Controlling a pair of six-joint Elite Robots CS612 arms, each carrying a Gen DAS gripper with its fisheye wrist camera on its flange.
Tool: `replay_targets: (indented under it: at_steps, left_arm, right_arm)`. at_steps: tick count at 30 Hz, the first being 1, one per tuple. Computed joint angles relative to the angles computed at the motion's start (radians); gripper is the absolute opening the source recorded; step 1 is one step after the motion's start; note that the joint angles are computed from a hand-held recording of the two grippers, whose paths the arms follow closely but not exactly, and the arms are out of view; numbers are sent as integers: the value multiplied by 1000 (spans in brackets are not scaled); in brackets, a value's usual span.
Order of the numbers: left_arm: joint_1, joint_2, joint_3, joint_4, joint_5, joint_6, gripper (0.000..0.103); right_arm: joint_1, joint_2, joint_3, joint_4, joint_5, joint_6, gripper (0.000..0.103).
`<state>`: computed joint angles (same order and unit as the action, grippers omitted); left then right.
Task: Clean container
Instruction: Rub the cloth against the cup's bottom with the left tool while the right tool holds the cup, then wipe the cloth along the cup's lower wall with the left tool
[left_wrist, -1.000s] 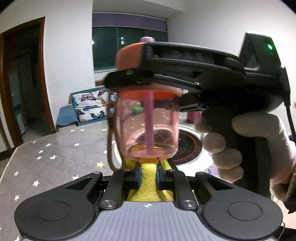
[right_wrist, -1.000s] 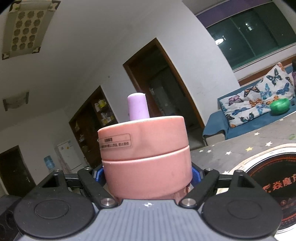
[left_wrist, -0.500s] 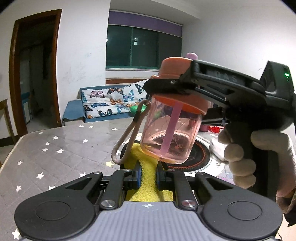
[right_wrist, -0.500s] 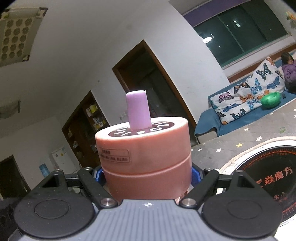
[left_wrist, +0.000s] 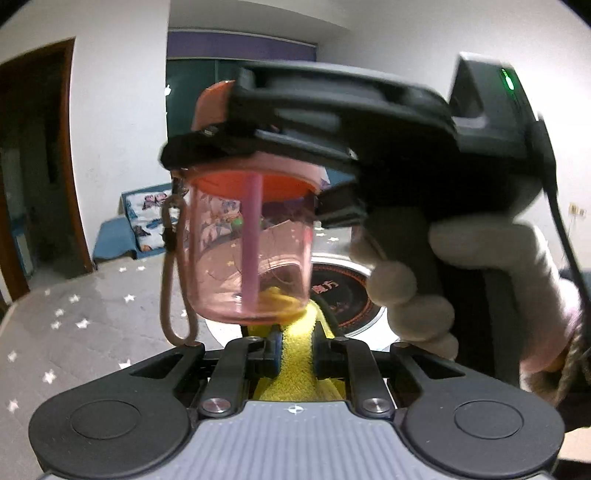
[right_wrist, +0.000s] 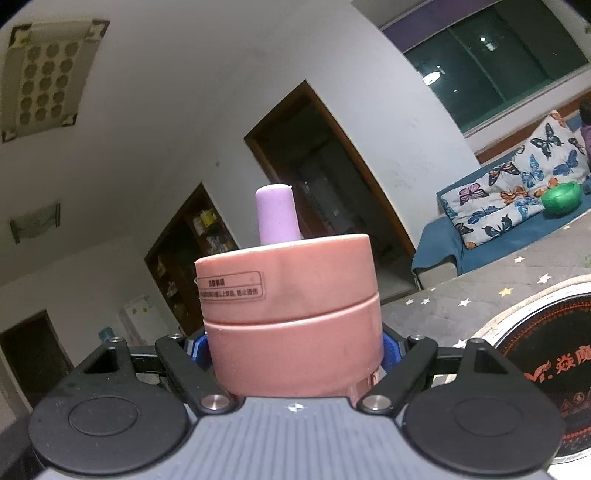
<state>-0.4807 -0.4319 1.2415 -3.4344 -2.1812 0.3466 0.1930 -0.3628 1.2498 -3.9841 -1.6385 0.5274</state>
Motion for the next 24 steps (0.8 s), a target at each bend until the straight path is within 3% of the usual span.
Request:
replay_targets:
  at_steps: [10,18,24]
  left_arm:
    - [8,11,-19,3,32,-35,16]
    - [17,33,-69,-1,92,-101,16]
    - [27,44,-93,15,90,-173,16]
  right_arm:
    - [13,-11,24,12,-54,-96,84]
    - [15,-18,36,37,-62,-45,84]
    - [17,-18,47,54,-55,12,84]
